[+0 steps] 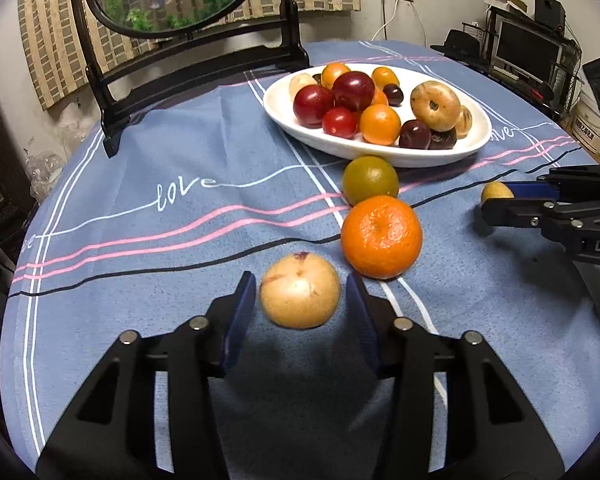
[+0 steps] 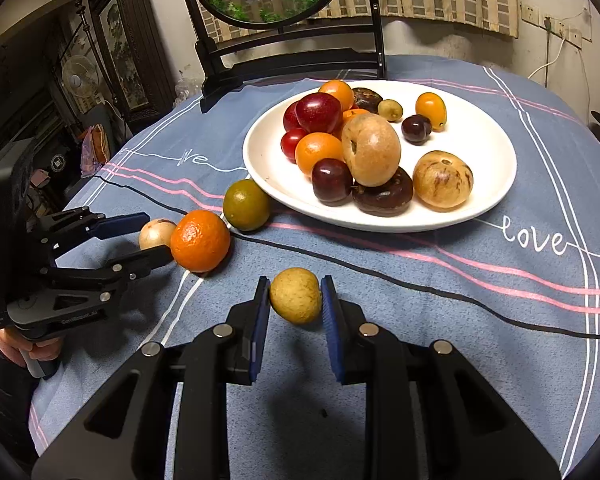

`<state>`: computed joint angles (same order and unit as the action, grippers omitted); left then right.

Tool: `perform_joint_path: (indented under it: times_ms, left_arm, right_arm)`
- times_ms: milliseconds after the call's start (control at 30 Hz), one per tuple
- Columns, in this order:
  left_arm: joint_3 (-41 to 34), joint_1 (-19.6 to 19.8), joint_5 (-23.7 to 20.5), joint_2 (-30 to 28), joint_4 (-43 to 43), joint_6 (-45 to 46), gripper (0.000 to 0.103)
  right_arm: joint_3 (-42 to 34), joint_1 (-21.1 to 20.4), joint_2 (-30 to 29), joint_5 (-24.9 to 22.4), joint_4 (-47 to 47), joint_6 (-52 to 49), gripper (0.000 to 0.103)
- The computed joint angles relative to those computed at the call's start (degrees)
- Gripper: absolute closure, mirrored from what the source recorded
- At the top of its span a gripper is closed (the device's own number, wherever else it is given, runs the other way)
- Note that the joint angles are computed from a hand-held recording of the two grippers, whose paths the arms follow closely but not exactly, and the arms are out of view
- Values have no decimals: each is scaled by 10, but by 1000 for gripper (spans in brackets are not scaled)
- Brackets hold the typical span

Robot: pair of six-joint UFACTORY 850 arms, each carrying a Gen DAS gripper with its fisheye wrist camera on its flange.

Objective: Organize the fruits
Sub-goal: 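Grasp a small yellow potato with the right tool while the left tool grasps the pale round fruit, then carry the potato and pale fruit onto the white plate and open both tools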

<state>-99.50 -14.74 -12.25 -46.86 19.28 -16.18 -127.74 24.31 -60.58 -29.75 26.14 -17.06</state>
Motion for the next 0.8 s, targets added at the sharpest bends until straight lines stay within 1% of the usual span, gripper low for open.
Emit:
perform_joint_path:
  times_ms: [100,333,433,533,600,633,733,767,800]
  left_arm:
    - [-6,0,-4,-5,8,-9,60]
    - [-6,1,-3,-5,-1,-4,61]
    - [-1,2,5,0,34,-48,61]
    - [12,8,30,15,4,-48,61]
    - [21,7,47,24,1,-60,61]
    - [24,7,56,28,-20,-45,61]
    - [23,3,76,34,-124,48,61]
    - [12,0,75,31,-150,75,61]
    - [0,-3,71,26,-157,85,61]
  right_arm:
    - [1,0,0,1,0,0,77]
    - [4,0,2,4,3,-2,77]
    - [13,-2,8,10,25,-17,77]
    - [28,-4,18,19,73,-59,77]
    - [40,-5,26,32,92,-79,77]
    - [51,-6,33,42,115,-98,77]
    - [71,-11,47,74,167,-133,77]
    - [76,-13,51,88,183,-141,77]
    - [78,-14,53,98,191,-142,77]
